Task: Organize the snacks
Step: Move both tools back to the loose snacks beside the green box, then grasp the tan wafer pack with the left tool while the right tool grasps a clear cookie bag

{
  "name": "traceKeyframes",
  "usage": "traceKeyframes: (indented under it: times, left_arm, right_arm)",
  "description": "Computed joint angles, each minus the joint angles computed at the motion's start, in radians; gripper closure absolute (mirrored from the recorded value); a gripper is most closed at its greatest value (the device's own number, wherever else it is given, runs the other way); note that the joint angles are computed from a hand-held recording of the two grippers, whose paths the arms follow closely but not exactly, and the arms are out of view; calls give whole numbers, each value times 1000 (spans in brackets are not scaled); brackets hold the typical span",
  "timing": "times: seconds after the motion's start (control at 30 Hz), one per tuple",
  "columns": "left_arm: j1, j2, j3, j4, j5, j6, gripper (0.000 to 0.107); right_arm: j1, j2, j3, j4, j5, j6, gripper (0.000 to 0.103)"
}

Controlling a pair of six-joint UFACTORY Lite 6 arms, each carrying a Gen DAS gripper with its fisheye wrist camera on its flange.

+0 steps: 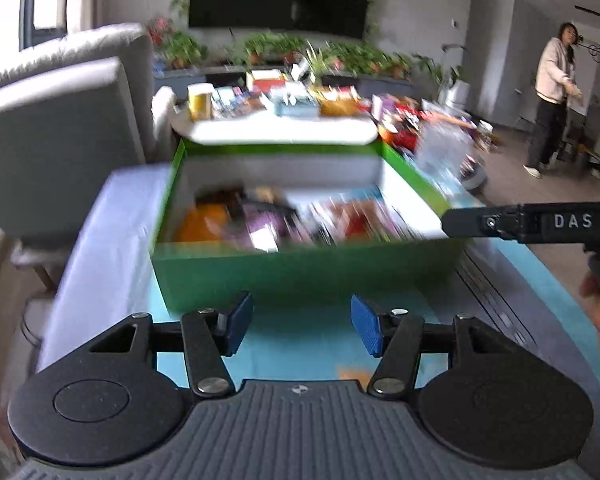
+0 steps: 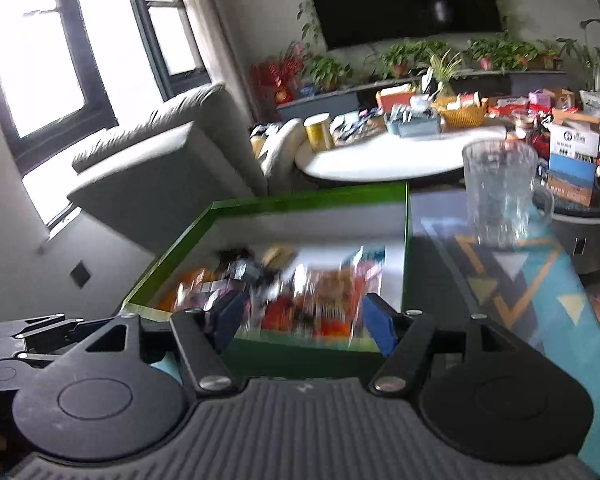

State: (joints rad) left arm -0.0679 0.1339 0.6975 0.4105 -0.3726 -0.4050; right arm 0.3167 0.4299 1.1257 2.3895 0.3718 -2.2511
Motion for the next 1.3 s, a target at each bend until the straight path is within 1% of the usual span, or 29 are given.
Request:
traceKeyframes:
  times: [0.03,0.1,0.17,0.23,0.3,0.4,0.43,0.5,0.53,0.6,0.63,0.7,0.8,0.87,0.9,0.93,0.97,1.07,1.17,1.3]
  left_arm:
    - [-3,-19,-33,24,2,-23,55]
    - [-13,-59,-96,6,-5,-8,55]
    - [-21,-91,-144,-16,-13,4,55]
    - [-21,-124,-187,26,-9,-44,55]
    - [-17,-166,-231,61,-7,-63,55]
    - [-28,-233,-295,15,-13,6,55]
    - [-25,-244,-308,25,-19,1,55]
    - [-8,-243,-314,82,-33,-43,55]
    - [-5,-229,-312,99,-35,-57,55]
    - [-27,-217,-306,50,-9,-27,55]
    - [-35,-209,-301,22,-2,-5,55]
    - [-43,-222,-312,-9,-8,12,55]
    - [-35,-255,-344,19,-31,-13,55]
    - [-43,-245,-342,4,-31,7,55]
    - [-52,-232,-335,-18,-28,27,55]
    - [-59,-215,-325,-31,-27,38,55]
    - [-64,-202,-317,-34,-28,39,55]
    - [-75,-148,-276,-13,-43,33,55]
    - [-105,-72,-216,-103,-36,112,55]
    - [-128,45,-117,-163,-8,145,54]
  right_arm:
    - [2,-15,-24,-24,-2,12,33]
    - [7,-46,-75,-68,-15,39,33]
    - [14,-49,-85,-180,-35,147,33]
    - [20,-52,-102,-275,-43,230,33]
    - [38,-63,-133,-262,-64,201,33]
    - [70,-51,-145,-251,-103,173,33]
    - [81,-44,-145,-253,-118,170,32]
    - [102,-31,-150,-174,-148,84,32]
    - [111,-25,-152,-115,-158,21,30]
    - [122,-20,-163,13,-172,-113,29]
    - [120,-22,-175,74,-161,-177,29]
    - [108,-27,-193,117,-136,-225,29]
    - [98,-21,-207,209,-108,-307,29]
    - [98,-22,-221,301,-89,-389,29]
    - [97,-20,-225,332,-81,-427,30]
    - [102,-22,-232,382,-77,-482,36]
    - [106,-24,-230,420,-82,-523,40]
    - [92,-43,-248,411,-63,-490,45]
    - [73,-68,-264,426,-43,-472,45]
    - [58,-91,-268,390,-38,-425,45]
